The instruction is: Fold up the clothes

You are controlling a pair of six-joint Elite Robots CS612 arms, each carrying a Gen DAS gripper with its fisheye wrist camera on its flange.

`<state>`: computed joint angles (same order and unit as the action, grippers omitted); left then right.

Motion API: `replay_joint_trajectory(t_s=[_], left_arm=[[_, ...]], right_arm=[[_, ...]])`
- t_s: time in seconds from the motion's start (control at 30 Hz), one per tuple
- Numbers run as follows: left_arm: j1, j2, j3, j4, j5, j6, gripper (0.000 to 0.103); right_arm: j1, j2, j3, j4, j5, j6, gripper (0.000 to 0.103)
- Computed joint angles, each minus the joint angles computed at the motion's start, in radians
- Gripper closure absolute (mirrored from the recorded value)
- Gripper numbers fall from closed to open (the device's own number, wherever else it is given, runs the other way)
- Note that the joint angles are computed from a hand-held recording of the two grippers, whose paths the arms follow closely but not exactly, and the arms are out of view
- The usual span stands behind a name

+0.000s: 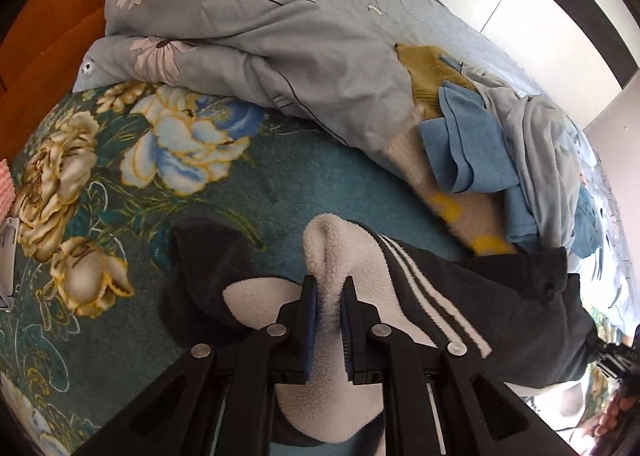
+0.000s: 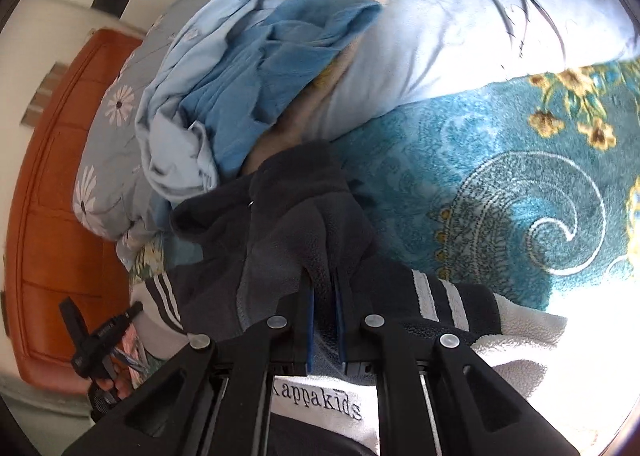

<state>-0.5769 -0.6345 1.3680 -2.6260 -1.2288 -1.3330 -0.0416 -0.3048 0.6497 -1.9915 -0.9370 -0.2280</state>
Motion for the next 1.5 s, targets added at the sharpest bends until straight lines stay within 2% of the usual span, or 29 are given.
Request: replay_joint_trajectory(t_s=[0.1, 0.17, 0.23, 0.3, 0.33, 0.5, 0.53, 0.6, 0.73, 0.8, 0.83, 0.87, 0.9, 1.07, 1.2, 1.37, 1.43, 1.5], left_arm=[[-0.011, -0.013, 0.007, -0.012, -0.025, -0.003, 0.072], [-0.024, -0.027, 0.024, -0.022, -0.023, -0.014, 0.051], [-0.040, -0.043, 0.043, -0.027, -0.024, -0.019, 0.045], [-0.061, -0.062, 0.068, -0.024, -0.025, -0.021, 0.044], [-0.073, -0.072, 0.087, -0.036, -0.026, -0.032, 0.044], [-0.126, -0.112, 0.169, -0.103, -0.044, -0.136, 0.039], [-0.133, -0.113, 0.174, -0.107, -0.055, -0.150, 0.038], [-0.147, -0.115, 0.183, -0.115, -0.075, -0.177, 0.038], [-0.164, -0.107, 0.171, -0.137, -0.122, -0.174, 0.038], [-0.173, -0.108, 0.161, -0.132, -0.121, -0.153, 0.038], [-0.178, -0.110, 0.157, -0.130, -0.117, -0.142, 0.038], [-0.181, -0.112, 0.154, -0.128, -0.113, -0.133, 0.038], [-0.184, -0.115, 0.152, -0.125, -0.110, -0.125, 0.038], [-0.196, -0.123, 0.137, -0.111, -0.097, -0.088, 0.038], [-0.198, -0.110, 0.108, -0.094, -0.128, -0.071, 0.038], [-0.205, -0.096, 0.075, -0.061, -0.152, -0.022, 0.038], [-0.205, -0.094, 0.068, -0.047, -0.159, -0.013, 0.038], [-0.205, -0.092, 0.066, -0.042, -0.161, -0.020, 0.038]], right_arm=[[-0.002, -0.043, 0.064, -0.042, -0.023, -0.044, 0.091], [-0.008, -0.082, 0.129, -0.095, -0.032, -0.054, 0.087], [-0.025, -0.136, 0.232, -0.177, -0.014, -0.033, 0.081], [-0.047, -0.190, 0.336, -0.250, 0.006, -0.014, 0.069], [-0.059, -0.214, 0.384, -0.284, 0.012, -0.006, 0.068], [-0.110, -0.314, 0.603, -0.366, -0.101, 0.036, 0.067], [-0.123, -0.323, 0.632, -0.356, -0.082, 0.056, 0.067], [-0.148, -0.338, 0.683, -0.335, -0.043, 0.094, 0.067], [-0.161, -0.344, 0.731, -0.286, 0.030, 0.112, 0.067], [-0.151, -0.347, 0.745, -0.311, 0.025, 0.107, 0.068], [-0.146, -0.349, 0.751, -0.323, 0.022, 0.104, 0.072], [-0.140, -0.351, 0.754, -0.326, 0.022, 0.098, 0.089], [-0.137, -0.354, 0.757, -0.318, 0.038, 0.084, 0.094], [-0.112, -0.378, 0.767, -0.253, 0.147, -0.051, 0.096], [-0.083, -0.367, 0.744, -0.156, 0.137, -0.114, 0.096], [-0.102, -0.375, 0.759, -0.214, 0.153, -0.087, 0.093], [-0.132, -0.378, 0.775, -0.294, 0.159, -0.028, 0.091], [-0.155, -0.375, 0.780, -0.366, 0.149, 0.038, 0.084]])
